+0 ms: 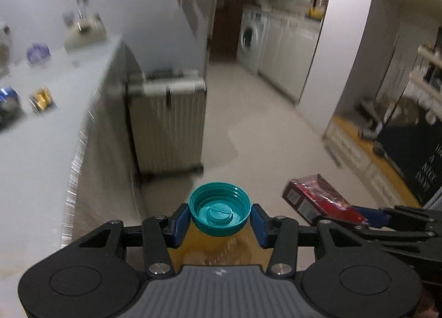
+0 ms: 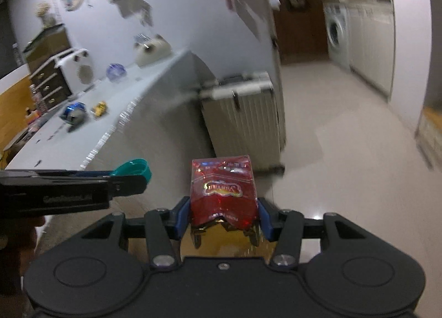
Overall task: Collect trash
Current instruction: 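Lift and carry the cap and red pack with both tools over the bin, then open both tools to drop the cap and red pack into the bin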
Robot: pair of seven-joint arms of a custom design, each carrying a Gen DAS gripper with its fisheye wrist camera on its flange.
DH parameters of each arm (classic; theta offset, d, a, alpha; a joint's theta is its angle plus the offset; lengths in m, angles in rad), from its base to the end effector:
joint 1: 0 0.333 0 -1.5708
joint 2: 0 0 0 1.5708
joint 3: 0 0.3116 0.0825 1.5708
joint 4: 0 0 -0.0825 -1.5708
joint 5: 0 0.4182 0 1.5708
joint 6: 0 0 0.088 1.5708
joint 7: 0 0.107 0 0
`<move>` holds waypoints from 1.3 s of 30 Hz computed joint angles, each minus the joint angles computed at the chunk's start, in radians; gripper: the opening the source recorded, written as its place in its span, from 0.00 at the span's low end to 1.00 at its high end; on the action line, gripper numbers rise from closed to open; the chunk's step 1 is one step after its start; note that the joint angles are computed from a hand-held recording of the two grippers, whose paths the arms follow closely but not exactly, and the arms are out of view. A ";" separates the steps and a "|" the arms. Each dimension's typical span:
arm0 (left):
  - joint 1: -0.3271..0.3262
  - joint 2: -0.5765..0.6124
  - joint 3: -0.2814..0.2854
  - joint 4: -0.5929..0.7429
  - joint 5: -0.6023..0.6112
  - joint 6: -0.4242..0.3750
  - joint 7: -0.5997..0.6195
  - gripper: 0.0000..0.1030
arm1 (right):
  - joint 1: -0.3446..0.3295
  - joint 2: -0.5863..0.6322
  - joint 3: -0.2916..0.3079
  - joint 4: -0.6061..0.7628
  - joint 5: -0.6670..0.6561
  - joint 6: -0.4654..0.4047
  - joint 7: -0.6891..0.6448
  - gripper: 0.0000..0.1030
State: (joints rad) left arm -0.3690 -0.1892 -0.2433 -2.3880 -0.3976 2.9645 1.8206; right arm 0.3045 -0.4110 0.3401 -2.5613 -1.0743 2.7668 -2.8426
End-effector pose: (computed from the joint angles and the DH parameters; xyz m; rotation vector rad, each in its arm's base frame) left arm 0.4587 -0.2940 0.4533 -1.3509 2.3092 -1.0100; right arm 0.3540 0.3127 0.4207 -1.3821 1.8554 -0.6036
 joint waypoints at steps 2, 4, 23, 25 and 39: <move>0.040 0.076 -0.026 0.059 0.084 -0.055 -0.073 0.47 | -0.009 0.026 -0.027 -0.018 0.021 0.048 0.013 0.50; 0.053 0.145 -0.027 0.113 0.130 -0.112 -0.114 0.47 | -0.019 0.065 -0.041 -0.018 0.037 0.080 0.012 0.50; 0.086 0.455 0.006 0.375 0.165 -0.387 -0.285 0.49 | 0.068 0.499 -0.220 0.161 0.425 0.191 -0.319 0.50; 0.077 0.465 0.012 0.383 0.177 -0.396 -0.321 0.70 | 0.091 0.532 -0.254 0.179 0.383 0.207 -0.280 0.52; 0.045 0.493 0.040 0.410 0.332 -0.443 -0.432 0.90 | 0.125 0.554 -0.239 0.181 0.655 0.141 -0.541 0.57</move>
